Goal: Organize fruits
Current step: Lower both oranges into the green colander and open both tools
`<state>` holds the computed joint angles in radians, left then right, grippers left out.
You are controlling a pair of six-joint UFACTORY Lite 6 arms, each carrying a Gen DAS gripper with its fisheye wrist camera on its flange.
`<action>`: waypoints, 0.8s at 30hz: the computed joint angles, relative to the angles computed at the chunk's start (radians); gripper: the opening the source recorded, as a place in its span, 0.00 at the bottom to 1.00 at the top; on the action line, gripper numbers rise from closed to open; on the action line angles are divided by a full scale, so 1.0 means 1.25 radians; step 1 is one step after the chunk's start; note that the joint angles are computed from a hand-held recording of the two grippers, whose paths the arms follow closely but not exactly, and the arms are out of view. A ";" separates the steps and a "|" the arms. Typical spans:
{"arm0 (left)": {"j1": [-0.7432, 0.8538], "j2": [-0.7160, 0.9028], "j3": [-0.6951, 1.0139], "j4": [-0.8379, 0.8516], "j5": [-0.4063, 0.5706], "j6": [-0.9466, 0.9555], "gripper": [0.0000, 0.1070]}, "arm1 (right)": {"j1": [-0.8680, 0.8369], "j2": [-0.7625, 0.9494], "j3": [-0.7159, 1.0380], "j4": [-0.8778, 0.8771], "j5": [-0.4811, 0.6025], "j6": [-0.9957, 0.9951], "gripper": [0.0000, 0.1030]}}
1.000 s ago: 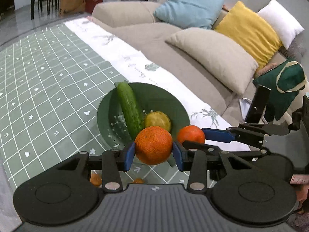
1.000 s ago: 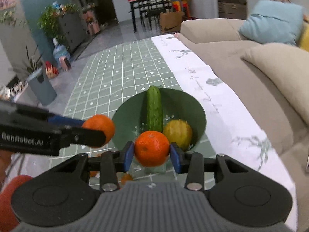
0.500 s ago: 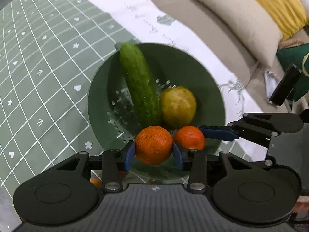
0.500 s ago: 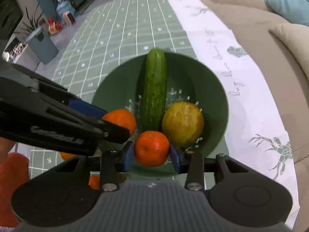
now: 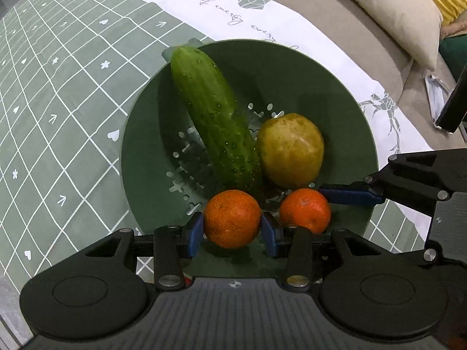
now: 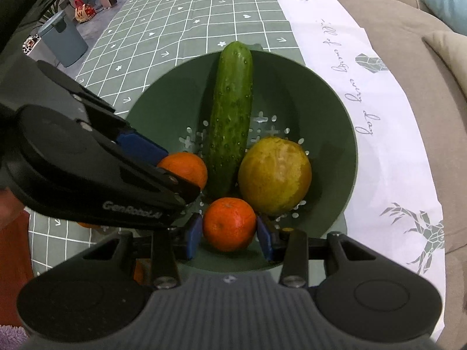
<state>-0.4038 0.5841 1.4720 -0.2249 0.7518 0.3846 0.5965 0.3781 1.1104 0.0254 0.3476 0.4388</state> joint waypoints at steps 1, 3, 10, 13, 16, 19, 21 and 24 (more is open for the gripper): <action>-0.002 0.000 0.000 0.003 -0.002 -0.001 0.45 | 0.000 0.002 0.001 0.004 -0.001 -0.003 0.37; -0.003 -0.004 -0.007 0.005 -0.005 0.000 0.46 | 0.003 0.007 0.005 0.005 -0.001 -0.006 0.37; -0.003 -0.008 -0.016 0.005 -0.009 0.002 0.51 | 0.016 -0.003 0.000 -0.028 -0.001 0.027 0.46; 0.007 -0.031 -0.030 -0.002 -0.004 0.004 0.52 | 0.026 -0.019 -0.007 -0.065 0.005 0.063 0.50; 0.026 -0.090 -0.070 -0.025 -0.008 0.030 0.52 | 0.039 -0.058 -0.027 -0.126 0.010 0.144 0.52; 0.052 -0.183 -0.131 -0.074 -0.019 0.079 0.52 | 0.067 -0.116 -0.051 -0.235 0.030 0.283 0.54; 0.067 -0.265 -0.189 -0.099 -0.038 0.110 0.52 | 0.098 -0.160 -0.065 -0.331 0.061 0.410 0.59; 0.085 -0.391 -0.274 -0.120 -0.071 0.152 0.52 | 0.163 -0.229 -0.085 -0.467 0.137 0.610 0.65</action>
